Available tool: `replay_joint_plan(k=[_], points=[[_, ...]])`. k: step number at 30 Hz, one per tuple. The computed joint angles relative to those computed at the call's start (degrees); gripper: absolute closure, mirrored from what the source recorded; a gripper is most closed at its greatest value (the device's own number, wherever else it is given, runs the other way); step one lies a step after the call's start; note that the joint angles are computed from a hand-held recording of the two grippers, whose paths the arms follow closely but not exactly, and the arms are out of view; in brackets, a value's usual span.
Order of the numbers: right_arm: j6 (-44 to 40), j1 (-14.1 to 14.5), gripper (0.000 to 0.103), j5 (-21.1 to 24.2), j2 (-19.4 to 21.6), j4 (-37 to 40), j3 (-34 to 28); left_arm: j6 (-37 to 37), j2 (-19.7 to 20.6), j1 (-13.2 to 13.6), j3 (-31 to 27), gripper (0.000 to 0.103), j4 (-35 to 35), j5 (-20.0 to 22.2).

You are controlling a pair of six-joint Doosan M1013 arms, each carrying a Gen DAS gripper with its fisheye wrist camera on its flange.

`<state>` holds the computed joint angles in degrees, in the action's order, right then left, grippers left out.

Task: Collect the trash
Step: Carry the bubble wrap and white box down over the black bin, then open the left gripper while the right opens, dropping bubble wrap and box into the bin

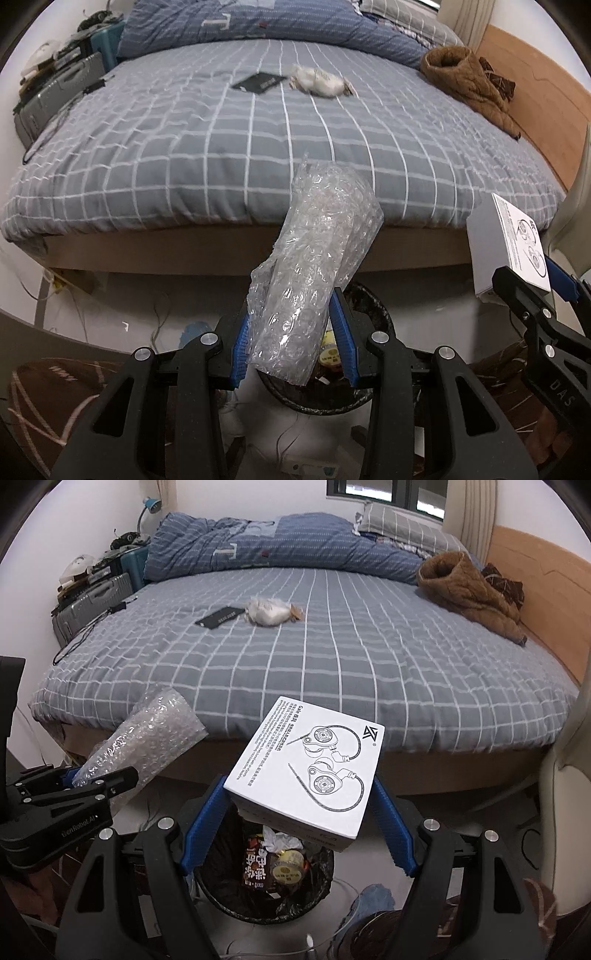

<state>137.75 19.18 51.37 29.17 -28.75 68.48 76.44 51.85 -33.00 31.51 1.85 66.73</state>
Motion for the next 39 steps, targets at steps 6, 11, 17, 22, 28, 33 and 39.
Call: replay_joint_plan(k=[6,11,17,22,28,33,39], points=[[-2.04,-1.09,0.029,-0.61,1.11,3.90,1.54,1.48,3.30,0.16,-2.43,0.065,-2.48,2.47],[-4.26,-2.31,0.029,0.16,2.64,6.21,0.64,2.97,7.64,-0.37,-8.74,0.065,-2.52,6.66],[-4.81,-3.39,0.029,-0.12,2.52,7.36,1.56,3.69,13.70,-1.01,-19.05,0.065,-2.74,12.91],[-4.05,-4.21,0.029,-0.13,1.79,7.81,3.46,4.33,16.63,-1.50,-24.08,0.065,-3.55,16.20],[-3.56,-4.73,0.029,0.43,1.68,8.94,4.26,4.64,17.47,-1.79,-25.16,0.057,-3.08,17.11],[-4.72,-4.47,0.029,0.39,2.24,9.58,3.53,4.47,14.40,-1.73,-18.35,0.041,-2.64,12.44],[-6.75,-4.13,0.029,0.30,3.33,11.49,2.19,4.23,10.20,-0.88,-10.41,0.022,-1.80,6.67]])
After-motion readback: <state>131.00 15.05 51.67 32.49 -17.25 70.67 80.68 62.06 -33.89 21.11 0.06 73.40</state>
